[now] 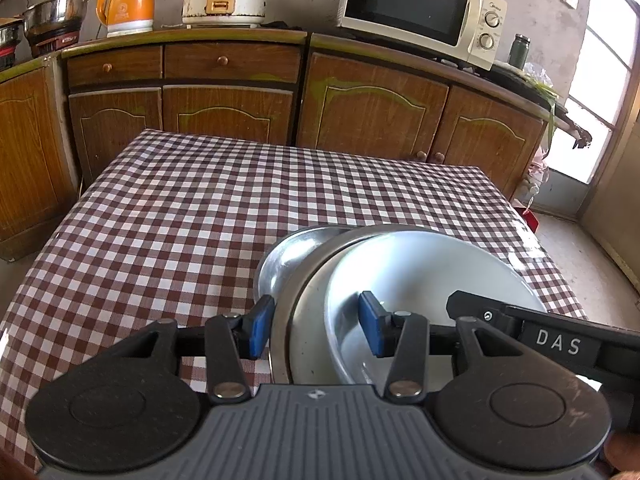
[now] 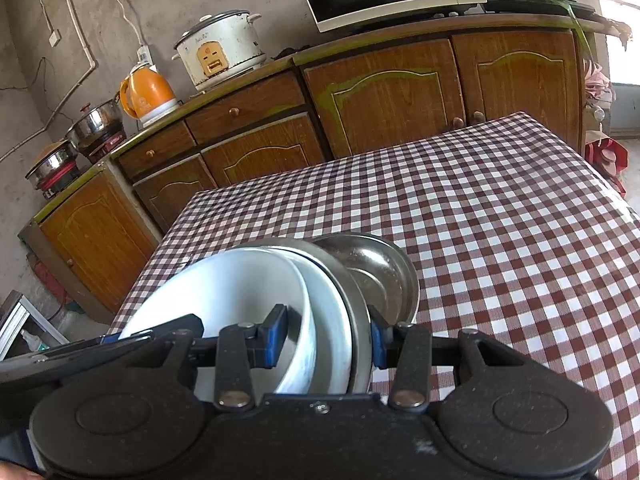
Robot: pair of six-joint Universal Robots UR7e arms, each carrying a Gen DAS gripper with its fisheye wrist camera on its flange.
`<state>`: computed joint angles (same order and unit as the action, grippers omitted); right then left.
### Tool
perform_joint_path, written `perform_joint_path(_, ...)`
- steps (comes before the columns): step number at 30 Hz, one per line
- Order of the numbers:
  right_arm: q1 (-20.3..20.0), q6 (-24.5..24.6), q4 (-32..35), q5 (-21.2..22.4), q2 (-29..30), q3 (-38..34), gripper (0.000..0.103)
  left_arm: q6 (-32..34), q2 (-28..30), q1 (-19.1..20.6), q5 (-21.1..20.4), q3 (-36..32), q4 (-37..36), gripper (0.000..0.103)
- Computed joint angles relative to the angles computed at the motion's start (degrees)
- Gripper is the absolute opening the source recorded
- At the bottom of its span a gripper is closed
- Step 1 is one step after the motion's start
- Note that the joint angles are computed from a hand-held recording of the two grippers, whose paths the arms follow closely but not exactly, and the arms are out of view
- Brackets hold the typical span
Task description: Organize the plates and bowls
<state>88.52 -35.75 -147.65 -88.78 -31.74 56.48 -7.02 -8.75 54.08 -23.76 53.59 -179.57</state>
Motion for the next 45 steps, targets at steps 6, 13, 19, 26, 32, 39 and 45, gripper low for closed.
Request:
perform_joint_path(6, 0.26, 0.27, 1.38, -0.12, 1.98, -3.26, 0.051, 0.90, 0.59, 0.74, -0.50, -2.24, 0.93, 0.046)
perform_joint_path(13, 0.70, 0.58, 3.04, -0.37, 4.35, -7.17, 0.051, 2.48, 1.55, 1.55, -0.90, -5.05, 1.54, 0.046)
perform_joint_path(19, 1.12, 1.10, 4.92, -0.43, 7.45, -12.25, 0.051, 3.82, 2.30, 2.17, -1.23, -7.34, 1.97, 0.046)
perform_joint_path(26, 1.23, 1.58, 7.45, -0.67, 10.73, -17.78, 0.051, 3.78, 3.14, 2.91, -1.54, -9.97, 3.86, 0.046)
perform_joint_path(32, 1.20, 2.54, 9.85, -0.79, 13.73, -23.22, 0.051, 5.61, 5.11, 3.51, -1.73, -14.56, 5.62, 0.046)
perform_joint_path(39, 0.90, 3.54, 13.39, -1.02, 17.65, -30.40, 0.051, 5.79, 6.35, 4.18, -2.48, -17.42, 7.77, 0.046)
perform_joint_path(45, 0.64, 4.11, 16.07, -1.24, 20.40, -34.99, 0.051, 5.22, 7.06, 4.82, -2.61, -18.99, 9.74, 0.046)
